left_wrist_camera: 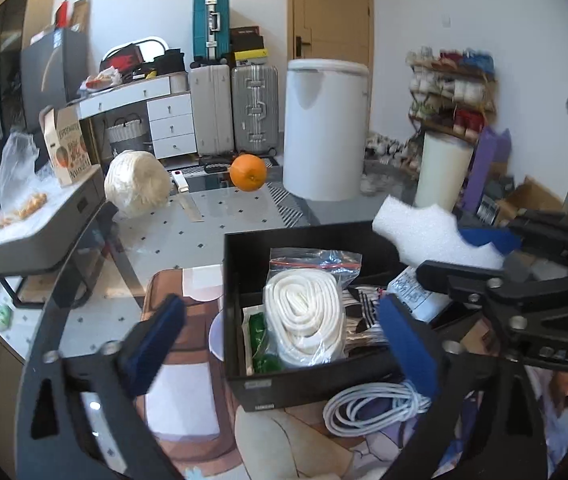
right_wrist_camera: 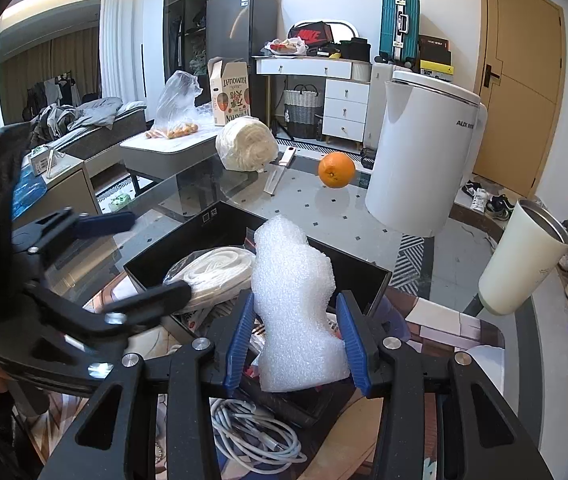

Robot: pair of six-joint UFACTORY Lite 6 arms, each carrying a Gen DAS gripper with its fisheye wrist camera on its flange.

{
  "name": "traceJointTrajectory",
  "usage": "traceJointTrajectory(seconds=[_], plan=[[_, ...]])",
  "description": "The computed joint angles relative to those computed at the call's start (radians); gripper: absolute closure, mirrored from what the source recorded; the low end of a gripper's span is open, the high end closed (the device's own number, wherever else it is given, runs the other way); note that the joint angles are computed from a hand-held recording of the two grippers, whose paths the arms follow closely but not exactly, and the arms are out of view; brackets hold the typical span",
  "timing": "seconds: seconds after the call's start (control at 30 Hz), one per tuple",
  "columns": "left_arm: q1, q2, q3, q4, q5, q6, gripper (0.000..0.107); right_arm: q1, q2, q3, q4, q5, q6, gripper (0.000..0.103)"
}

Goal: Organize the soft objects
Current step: 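Open both grippers to drop the rope bag and foam into the box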

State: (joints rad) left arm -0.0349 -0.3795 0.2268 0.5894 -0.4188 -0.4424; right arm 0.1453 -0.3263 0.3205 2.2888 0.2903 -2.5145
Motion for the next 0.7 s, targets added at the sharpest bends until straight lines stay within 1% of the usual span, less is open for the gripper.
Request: traceJointTrajectory(seconds=[0.03,0.1,0.23,0.27,0.33,0.37,0.43,0.5,0.53,0.6,0.67,0.7], plan=[[0.026,-0.012,-0.006,0.054,-0.008,-0.045,0.004,0.007,0.013,0.006,0.025,0.0,-0.02,0.06],[0.059,-0.055,-0.032,0.075,-0.011,-0.06,0.004,0.029,0.034,0.015,0.085,-0.003,-0.066,0.06],[0.157,-0.095,-0.056,0.244,-0.049,-0.188,0.004,0.073,0.123,0.062,0.187,-0.003,-0.153,0.059],[0.171,-0.099,-0.061,0.256,-0.058,-0.193,0.004,0.081,0.145,0.073,0.214,-0.003,-0.178,0.053],[0.204,-0.109,-0.072,0.293,-0.072,-0.215,0.004,0.095,0.159,0.074,0.337,0.002,-0.29,0.044],[0.221,-0.108,-0.07,0.325,-0.079,-0.237,0.004,0.095,0.159,0.068,0.35,0.011,-0.298,0.038],[0.249,-0.124,-0.083,0.38,-0.096,-0.276,0.004,0.082,0.138,0.052,0.277,0.016,-0.232,0.034],[0.27,-0.143,-0.1,0.407,-0.108,-0.286,0.004,0.07,0.106,0.035,0.246,0.01,-0.209,0.034],[0.275,-0.154,-0.106,0.422,-0.106,-0.298,0.004,0.05,0.082,0.022,0.176,0.01,-0.146,0.032],[0.294,-0.172,-0.115,0.475,-0.115,-0.342,0.004,0.024,0.038,-0.002,0.098,0.008,-0.075,0.026],[0.312,-0.206,-0.132,0.53,-0.12,-0.39,0.004,-0.021,-0.02,-0.035,-0.032,0.02,0.041,0.02],[0.319,-0.225,-0.142,0.557,-0.122,-0.413,0.004,-0.041,-0.051,-0.051,-0.091,0.026,0.096,0.019]])
